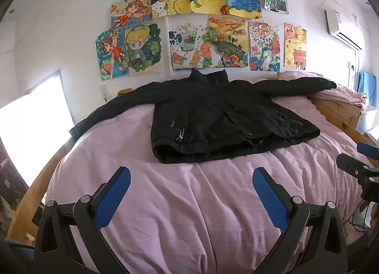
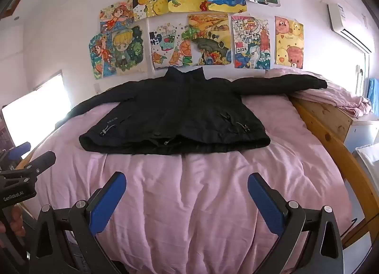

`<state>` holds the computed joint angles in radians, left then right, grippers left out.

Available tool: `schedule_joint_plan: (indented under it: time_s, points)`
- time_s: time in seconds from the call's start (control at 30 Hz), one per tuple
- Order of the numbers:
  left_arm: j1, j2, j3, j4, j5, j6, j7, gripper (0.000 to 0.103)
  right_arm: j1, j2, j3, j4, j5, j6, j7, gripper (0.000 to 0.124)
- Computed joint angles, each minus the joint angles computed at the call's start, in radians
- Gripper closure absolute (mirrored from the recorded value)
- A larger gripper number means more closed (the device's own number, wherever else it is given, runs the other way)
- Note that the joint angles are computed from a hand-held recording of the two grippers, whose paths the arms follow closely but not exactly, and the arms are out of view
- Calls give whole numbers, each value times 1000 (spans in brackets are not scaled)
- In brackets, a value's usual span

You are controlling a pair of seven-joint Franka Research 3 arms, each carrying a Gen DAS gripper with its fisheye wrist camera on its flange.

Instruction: Fold large clothes

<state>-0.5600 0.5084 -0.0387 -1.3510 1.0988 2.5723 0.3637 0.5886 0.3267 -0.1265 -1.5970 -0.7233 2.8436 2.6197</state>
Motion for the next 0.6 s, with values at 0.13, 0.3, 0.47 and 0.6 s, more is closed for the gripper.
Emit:
schedule_joint_plan:
  time_s: [0.13, 0.3, 0.47, 0.6]
  points:
    - [0, 0, 1, 0, 1, 1, -2, 2, -1, -1, 1, -2, 7, -1, -4, 21]
    - [0, 0, 1, -1, 2, 3, -1, 2, 0, -8, -3, -9, -4, 3, 6, 21]
    - [1, 1, 1, 0, 2, 3, -1, 2, -6, -1, 5, -2, 13, -4, -11, 21]
    - [-2, 0, 2, 1, 4, -2, -2, 2, -5, 0, 4, -2, 17, -5, -14, 21]
